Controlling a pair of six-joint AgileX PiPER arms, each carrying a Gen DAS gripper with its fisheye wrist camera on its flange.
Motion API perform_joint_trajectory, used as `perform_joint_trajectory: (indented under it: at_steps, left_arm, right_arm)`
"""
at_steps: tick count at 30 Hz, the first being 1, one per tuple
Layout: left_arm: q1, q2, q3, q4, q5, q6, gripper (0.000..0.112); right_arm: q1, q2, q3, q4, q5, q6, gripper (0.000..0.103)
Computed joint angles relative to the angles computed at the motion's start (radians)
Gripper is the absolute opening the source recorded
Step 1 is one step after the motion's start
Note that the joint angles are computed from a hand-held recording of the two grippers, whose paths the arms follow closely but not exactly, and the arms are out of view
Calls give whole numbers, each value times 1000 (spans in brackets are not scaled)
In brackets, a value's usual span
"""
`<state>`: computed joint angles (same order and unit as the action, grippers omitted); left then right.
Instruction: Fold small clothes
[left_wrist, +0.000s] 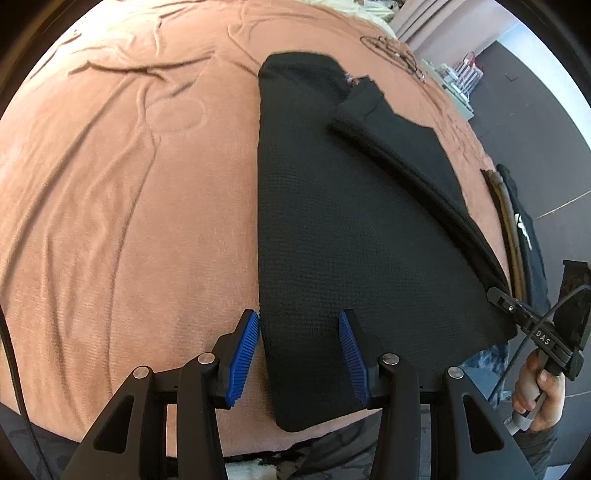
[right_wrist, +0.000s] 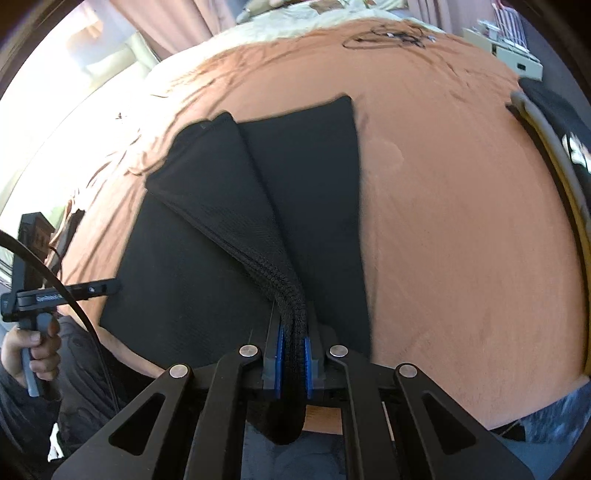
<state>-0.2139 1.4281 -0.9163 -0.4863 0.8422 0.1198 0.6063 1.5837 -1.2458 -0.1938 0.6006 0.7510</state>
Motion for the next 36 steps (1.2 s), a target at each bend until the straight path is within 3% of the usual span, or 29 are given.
perform_joint_trajectory:
  at_steps: [3,6,14,24,26,28,36]
  left_arm:
    - [6,0,9,-22,-13,15,47]
    - [28,6,6,-50,-5,46,47]
    - [78,27,-2,-113,0,110,47]
    - [115,86,-53,-151,10,153,47]
    - [111,102,-74,-145,9,145,47]
    - [108,118,-91,-139,5,141,47]
    - [94,170,-145,-117,-9,118,47]
  right_arm:
    - [16,7,-6,-66,37,60,25]
    - [50,22,-64,-141,100,89,60]
    - [129,223,-410,-183,353,-42,60]
    - [89,530,-884,-131,585,-242,60]
    - [67,558,-927,-130,585,-257,54]
    - [31,566,-948,-99,573,-263,35]
    - [-116,479,-773,67,388,-284,30]
